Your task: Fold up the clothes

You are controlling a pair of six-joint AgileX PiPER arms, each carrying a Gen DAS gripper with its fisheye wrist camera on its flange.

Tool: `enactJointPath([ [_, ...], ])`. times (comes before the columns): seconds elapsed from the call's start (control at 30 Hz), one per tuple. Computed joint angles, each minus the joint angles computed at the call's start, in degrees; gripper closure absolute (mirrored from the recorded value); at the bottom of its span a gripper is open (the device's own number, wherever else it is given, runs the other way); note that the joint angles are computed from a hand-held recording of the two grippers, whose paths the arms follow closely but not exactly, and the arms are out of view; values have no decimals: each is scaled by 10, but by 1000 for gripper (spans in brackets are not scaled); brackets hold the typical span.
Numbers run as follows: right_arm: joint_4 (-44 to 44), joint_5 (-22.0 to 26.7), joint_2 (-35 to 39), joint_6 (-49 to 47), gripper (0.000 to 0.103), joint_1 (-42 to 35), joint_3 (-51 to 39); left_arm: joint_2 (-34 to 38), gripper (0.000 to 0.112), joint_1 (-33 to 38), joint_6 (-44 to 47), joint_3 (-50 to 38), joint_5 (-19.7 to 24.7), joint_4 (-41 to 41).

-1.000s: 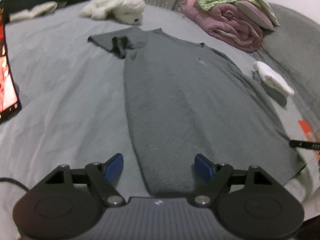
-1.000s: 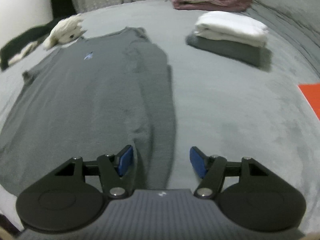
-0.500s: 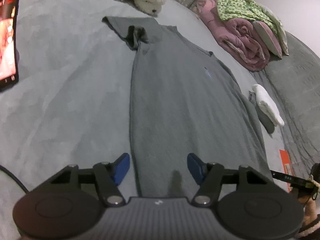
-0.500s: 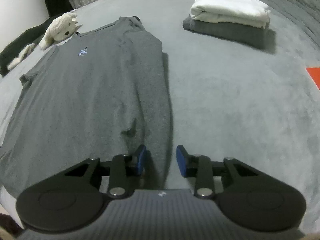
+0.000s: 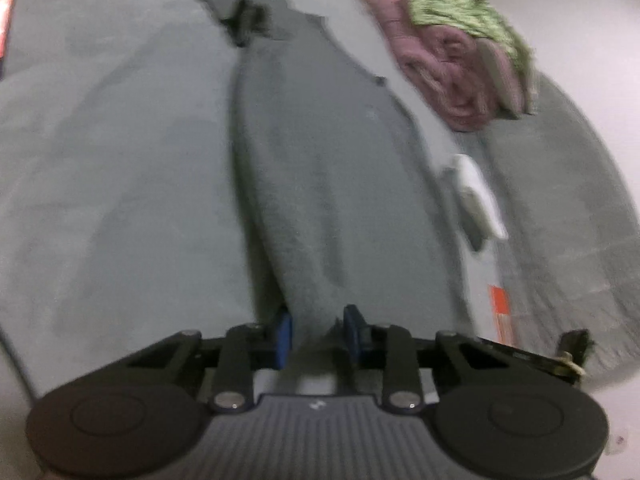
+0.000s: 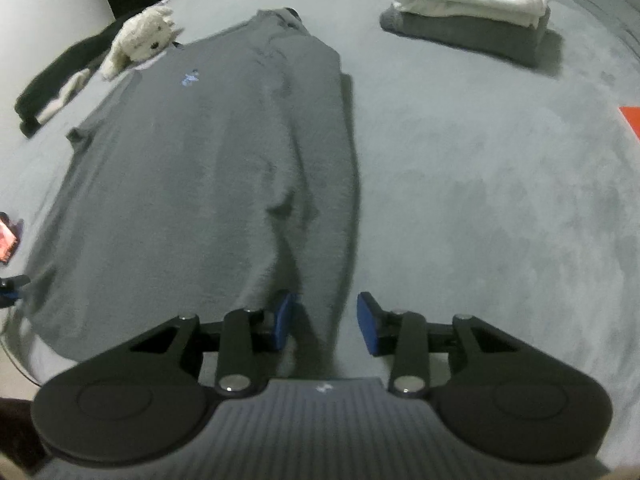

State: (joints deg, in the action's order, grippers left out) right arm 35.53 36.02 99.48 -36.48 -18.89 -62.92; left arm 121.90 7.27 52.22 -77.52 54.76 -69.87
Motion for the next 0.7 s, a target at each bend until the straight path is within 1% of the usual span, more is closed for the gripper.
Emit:
enactJointPath([
  [0.13,40,-5,-30,-35,62,15,14,-3,84,-30,44,0,4,-39],
  [0.2,49,-9,-32,-40,61,28,13,3,82,-52,62,-6,-8,-61],
  [0.27,47,-14,-30,-38,61,42,9,17,75,-78,71,-20,-22,-78],
  [0.3,40,-17,-28,-32,61,49,5,26,74,-89,73,-30,-25,-89],
  [0.37,28,-22,-22,-22,61,60,-1,44,66,-108,74,-50,-34,-108],
  [0.4,24,-24,-19,-19,60,63,-4,50,65,-115,67,-60,-40,-111],
  [0.53,12,-34,-12,-11,57,67,-6,55,63,-121,52,-75,-46,-133],
  [0.6,9,-39,-17,-9,56,62,3,41,59,-117,45,-70,-54,-134],
  [0.67,10,-39,-18,-13,56,50,9,18,51,-110,54,-50,-70,-137],
  [0.7,10,-40,-19,-14,56,44,13,9,50,-106,53,-42,-78,-132],
])
